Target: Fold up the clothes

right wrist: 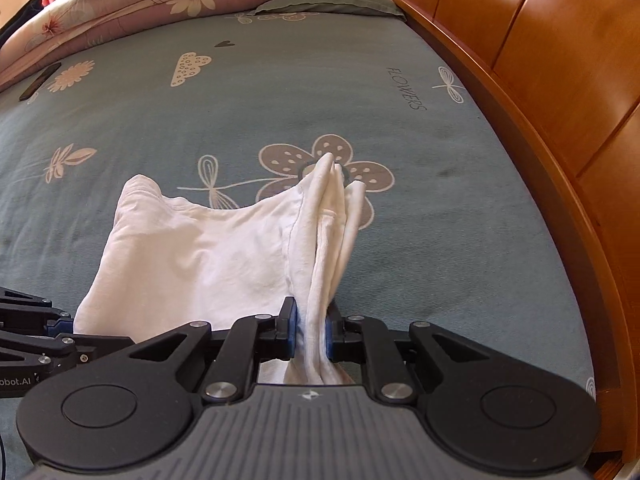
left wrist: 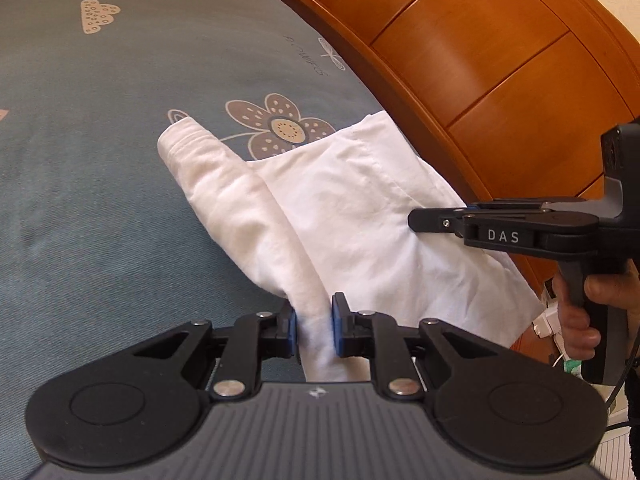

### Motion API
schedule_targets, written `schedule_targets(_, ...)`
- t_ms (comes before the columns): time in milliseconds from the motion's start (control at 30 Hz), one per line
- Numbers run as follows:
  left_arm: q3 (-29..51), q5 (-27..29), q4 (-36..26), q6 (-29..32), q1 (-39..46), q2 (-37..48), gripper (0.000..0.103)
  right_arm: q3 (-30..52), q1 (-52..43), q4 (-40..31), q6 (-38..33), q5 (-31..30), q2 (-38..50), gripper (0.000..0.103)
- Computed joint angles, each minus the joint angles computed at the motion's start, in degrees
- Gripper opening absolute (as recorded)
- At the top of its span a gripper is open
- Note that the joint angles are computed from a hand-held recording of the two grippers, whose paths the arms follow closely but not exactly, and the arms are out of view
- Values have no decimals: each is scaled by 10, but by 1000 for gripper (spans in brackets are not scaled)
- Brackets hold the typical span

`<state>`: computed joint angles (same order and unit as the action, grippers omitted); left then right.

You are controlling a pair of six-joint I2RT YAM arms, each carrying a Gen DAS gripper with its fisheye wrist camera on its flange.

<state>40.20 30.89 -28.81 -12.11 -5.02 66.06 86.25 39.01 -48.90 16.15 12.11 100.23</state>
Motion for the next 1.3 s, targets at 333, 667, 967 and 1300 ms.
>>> schedule_targets(333,-11,-48,83,-16,-87,65,17,-100,-46,84,-38,47,-3,21)
schedule_targets(667,10,-31,-40,225,10,9,34,-220,-43,119,68,55,-125,33)
schedule_targets(967,54,-2,102,283,-10,187,44,-283,-56,187,150,-33,-115,31)
schedule_targets(1300,234,73,-60,279,4,277,48,-402,44,330,331,-122,-227,33)
